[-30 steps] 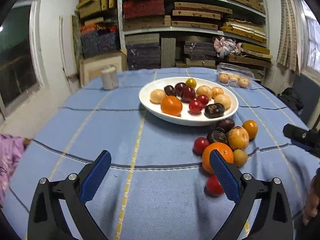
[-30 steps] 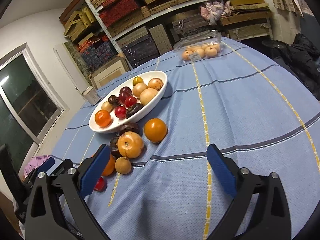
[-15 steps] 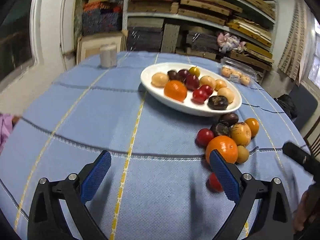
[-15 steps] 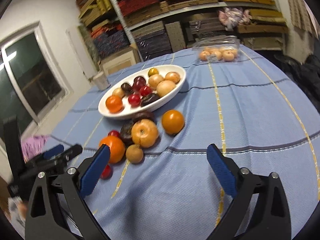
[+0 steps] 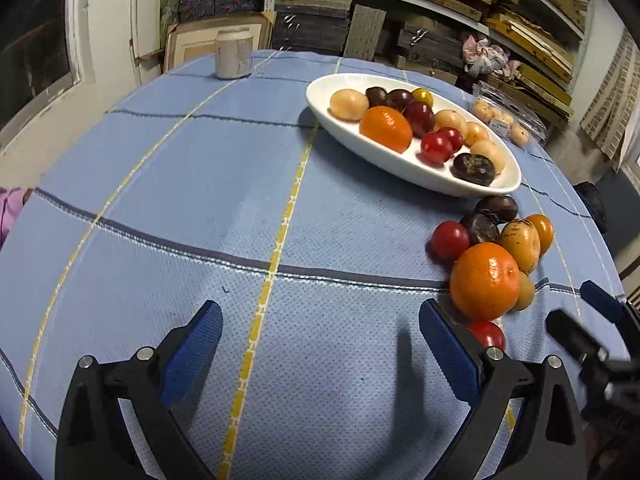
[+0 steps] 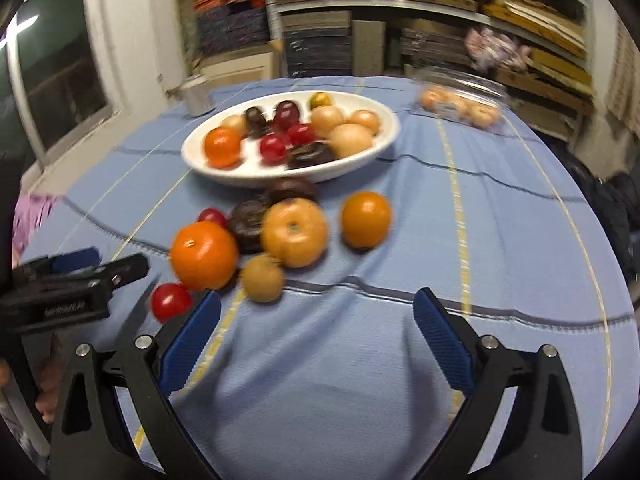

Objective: Organize fruits
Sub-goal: 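Move both open tools back toward the remaining fruit cluster, then grasp the small tan round fruit with the right tool while the left tool approaches the red tomato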

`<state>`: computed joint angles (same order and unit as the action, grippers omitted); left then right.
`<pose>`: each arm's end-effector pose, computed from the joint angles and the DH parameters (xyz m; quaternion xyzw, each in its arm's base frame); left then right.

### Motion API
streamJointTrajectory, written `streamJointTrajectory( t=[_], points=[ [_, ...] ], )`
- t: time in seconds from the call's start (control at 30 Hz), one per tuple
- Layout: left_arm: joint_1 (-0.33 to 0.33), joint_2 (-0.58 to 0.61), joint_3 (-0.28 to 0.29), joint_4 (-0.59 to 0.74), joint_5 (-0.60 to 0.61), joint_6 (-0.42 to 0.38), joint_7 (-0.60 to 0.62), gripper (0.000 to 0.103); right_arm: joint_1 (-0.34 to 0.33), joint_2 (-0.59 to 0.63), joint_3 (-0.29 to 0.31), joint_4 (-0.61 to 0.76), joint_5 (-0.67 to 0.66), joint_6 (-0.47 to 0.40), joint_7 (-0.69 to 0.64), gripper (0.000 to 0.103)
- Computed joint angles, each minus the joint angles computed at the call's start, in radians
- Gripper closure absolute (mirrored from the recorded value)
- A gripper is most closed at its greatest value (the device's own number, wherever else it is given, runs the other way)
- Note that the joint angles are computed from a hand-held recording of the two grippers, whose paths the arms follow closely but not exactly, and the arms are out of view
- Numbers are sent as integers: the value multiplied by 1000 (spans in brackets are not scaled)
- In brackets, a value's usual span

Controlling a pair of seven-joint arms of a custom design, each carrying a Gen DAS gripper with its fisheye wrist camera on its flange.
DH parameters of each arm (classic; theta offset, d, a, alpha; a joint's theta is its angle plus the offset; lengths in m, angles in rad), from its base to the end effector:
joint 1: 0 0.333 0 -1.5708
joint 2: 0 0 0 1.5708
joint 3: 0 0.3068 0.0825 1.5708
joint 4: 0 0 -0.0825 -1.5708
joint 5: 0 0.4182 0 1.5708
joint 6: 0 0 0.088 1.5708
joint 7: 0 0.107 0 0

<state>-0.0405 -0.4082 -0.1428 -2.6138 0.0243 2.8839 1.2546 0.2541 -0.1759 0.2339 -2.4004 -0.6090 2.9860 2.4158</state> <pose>0.4674 -0.0884 0.4356 -0.7005 0.6316 -0.2660 0.1990 0.4572 0.2906 0.4297 -0.7205 0.5755 -0.2111 0.3241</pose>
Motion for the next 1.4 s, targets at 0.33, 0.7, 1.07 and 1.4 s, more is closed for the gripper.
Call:
streamJointTrajectory(
  t=[0.33, 0.7, 1.07, 1.4],
  points=[
    [5, 1, -11, 6, 21, -18, -3, 4, 53, 83, -52, 92, 13, -90, -11, 8],
    [6, 5, -13, 11, 33, -22, -10, 4, -29, -64, -43, -78, -11, 48, 115, 8],
    [8, 6, -15, 13, 44, -26, -17, 4, 124, 76, -87, 47, 348, 2, -357, 51],
    [22, 11, -30, 17, 72, -31, -33, 4, 120, 133, -77, 114, 320, -39, -344, 57]
  ],
)
